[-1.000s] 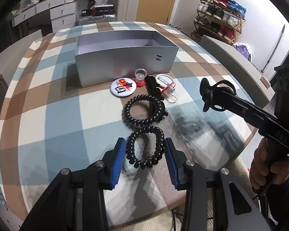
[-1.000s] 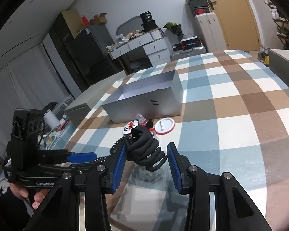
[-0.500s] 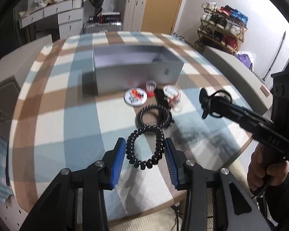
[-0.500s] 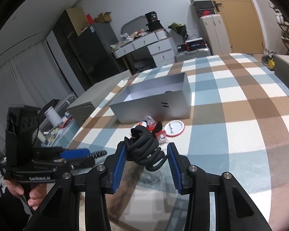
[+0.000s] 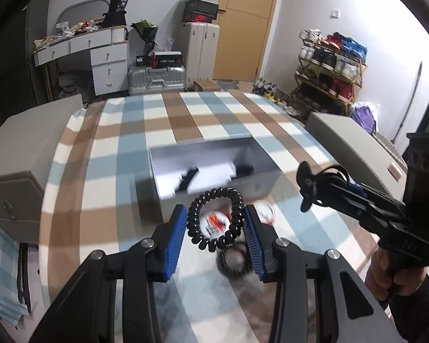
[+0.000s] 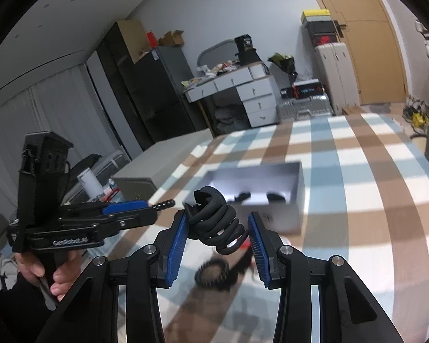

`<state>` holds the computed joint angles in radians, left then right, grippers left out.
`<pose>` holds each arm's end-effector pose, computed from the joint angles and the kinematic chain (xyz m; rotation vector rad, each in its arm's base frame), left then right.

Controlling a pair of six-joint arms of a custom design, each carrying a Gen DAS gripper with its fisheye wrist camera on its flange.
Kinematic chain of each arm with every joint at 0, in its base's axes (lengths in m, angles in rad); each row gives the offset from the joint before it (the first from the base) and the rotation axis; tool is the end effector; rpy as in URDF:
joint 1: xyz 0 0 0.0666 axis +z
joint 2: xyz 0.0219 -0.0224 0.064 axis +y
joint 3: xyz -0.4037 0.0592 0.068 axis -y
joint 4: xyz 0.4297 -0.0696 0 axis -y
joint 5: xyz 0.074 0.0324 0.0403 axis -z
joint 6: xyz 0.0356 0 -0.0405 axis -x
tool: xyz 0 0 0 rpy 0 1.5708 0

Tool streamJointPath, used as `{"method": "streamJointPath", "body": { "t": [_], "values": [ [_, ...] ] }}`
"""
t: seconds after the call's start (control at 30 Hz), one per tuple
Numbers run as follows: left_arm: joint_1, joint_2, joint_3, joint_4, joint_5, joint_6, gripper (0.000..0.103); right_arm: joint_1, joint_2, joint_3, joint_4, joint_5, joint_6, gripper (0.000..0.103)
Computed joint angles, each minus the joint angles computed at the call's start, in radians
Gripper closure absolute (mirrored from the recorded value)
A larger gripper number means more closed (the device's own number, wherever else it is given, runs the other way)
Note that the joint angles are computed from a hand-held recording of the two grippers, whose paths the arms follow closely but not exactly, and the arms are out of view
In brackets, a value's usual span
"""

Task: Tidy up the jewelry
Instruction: 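Lower both grippers into the grey box and release the bracelet and hair ties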

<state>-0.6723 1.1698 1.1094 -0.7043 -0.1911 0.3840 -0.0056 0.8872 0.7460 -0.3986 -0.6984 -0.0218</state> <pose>0.3438 -0.2655 0.4273 0.2412 2.3261 -0.3086 0.3320 0.0206 0.3738 -0.3874 2.0171 0.7417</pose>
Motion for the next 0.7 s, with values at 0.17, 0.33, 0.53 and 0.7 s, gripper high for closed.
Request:
{"method": "streamJointPath", "body": {
  "t": [0.17,0.33,0.53,0.7],
  "values": [
    [0.035,0.034,0.029,0.025,0.014,-0.014,0.068,0.018,0.069,0.060,0.045,0.015,-0.020,0.062],
    [0.066,0.086,0.060,0.048,0.048,-0.024,0.068,0.041,0.153,0.124,0.073,0.039,-0.025,0.062],
    [0.092,0.138,0.087,0.051,0.097,-0.024,0.068,0.067,0.253,0.181,0.081,0.059,-0.026,0.062],
    [0.102,0.163,0.093,0.042,0.125,-0.020,0.068,0.076,0.322,0.212,0.064,0.075,-0.030,0.062]
  ]
}}
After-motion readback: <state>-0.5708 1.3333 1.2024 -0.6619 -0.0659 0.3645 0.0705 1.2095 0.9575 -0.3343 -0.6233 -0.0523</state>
